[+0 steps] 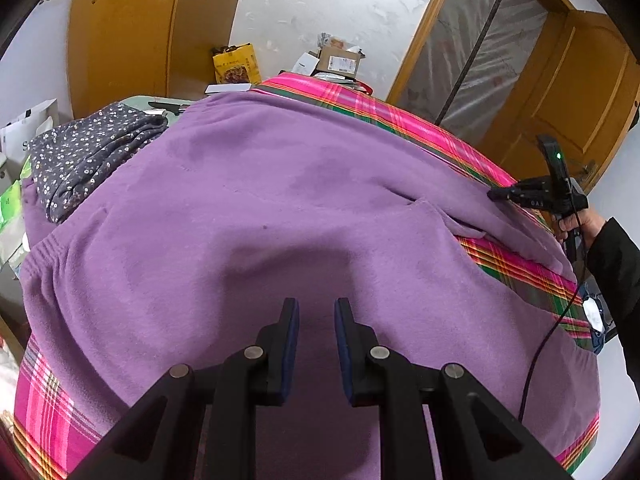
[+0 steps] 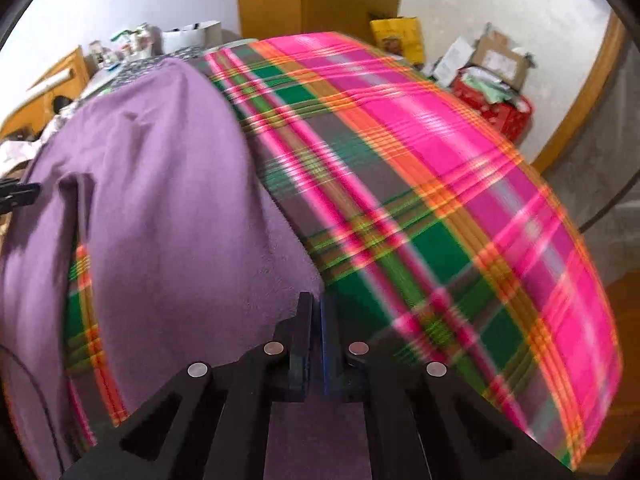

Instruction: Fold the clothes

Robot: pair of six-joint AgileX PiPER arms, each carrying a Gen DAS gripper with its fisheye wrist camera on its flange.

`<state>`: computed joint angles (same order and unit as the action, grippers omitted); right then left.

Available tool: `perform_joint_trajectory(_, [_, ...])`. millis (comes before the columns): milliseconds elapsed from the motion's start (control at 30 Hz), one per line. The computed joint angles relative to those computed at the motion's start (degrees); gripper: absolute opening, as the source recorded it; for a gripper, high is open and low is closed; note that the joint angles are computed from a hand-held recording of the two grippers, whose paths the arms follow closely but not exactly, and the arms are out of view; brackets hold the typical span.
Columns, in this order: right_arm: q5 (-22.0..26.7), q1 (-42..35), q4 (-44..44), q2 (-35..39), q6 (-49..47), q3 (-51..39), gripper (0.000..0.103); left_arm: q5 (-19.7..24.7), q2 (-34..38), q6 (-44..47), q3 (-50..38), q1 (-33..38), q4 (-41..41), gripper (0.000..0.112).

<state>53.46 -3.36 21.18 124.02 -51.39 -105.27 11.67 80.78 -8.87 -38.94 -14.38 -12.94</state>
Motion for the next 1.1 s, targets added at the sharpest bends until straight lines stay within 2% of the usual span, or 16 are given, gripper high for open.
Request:
perform_joint_trajectory(67, [-3.52,-0.6,0.37,-0.2,1.56,0.45,0.004,0.19,0.54,-2.39,-0.51,-0.52,2.2,0.019])
perform_joint_trajectory(133, [-4.12,-1.09,0.53,1.01,4.09,-1.32,0.005,0.44,1.08,-4.22,-1.05,-0.95,3.86,0.019])
perform_joint_trajectory(233, [-3.88,-0.36,-3.73,2.9,8.94,-4.13,0.006,0.82,1.58,-9.18,-1.61,-1.99,8.23,0.019])
perform_joint_trajectory(267, [-2.94,-0.29,-4.34,3.36,9.59,-5.02,0.008,0.87,1.64,-9.71,-1.64,-2.15,8.61,0.019])
perform_joint_trajectory(300, [-3.16,-0.54,-4.35,2.95,9.73,-4.65,0.016,0.93,1.72,-10.04,-1.7,-2.25,8.84,0.019])
perform_joint_trajectory(400, [-5.26,-3.08,-1.62,-0.38,7.92,-0.58,0.03,1.11,1.68,-10.47,-1.81,-2.29,9.39,0.019])
perform_joint_trajectory(467, [-4.42,-5.38,0.2,-1.89,6.5,0.92,0.031,1.05,1.37,-11.25,-1.72,-2.68,10.12,0.019])
perform_joint_trajectory(533, [-0.91,-8.22,1.6,-1.73,5.36,-0.02,0.034,0.92,1.22,-12.44,-1.62,-3.2,11.17,0.019])
perform_joint_trajectory(600, [1.48,-9.9,1.3,-1.32,4.79,-0.37,0.035,0.82,1.68,-12.39,-1.78,-3.58,10.93,0.019])
perform_joint_trajectory(733, [1.15,-11.67,0.46,-2.69,2.19,4.56,0.035,1.04,3.05,-16.38,-2.89,-5.21,14.39,0.019])
perform_joint_trajectory(1033, [3.22,-12.4,5.92,-3.53,-5.86,6.98,0.037,3.55,2.66,-27.05,-4.26,-7.86,24.46,0.019])
perform_joint_trajectory(1067, [3.49,-12.44,6.47,-3.48,-6.57,7.02,0.032,3.64,2.79,-27.99,-4.38,-8.04,25.24,0.019])
perform_joint_trajectory(1100, [4.09,-12.41,6.92,-3.13,-7.06,6.51,0.015,3.73,2.92,-28.59,-4.51,-8.29,25.66,0.019])
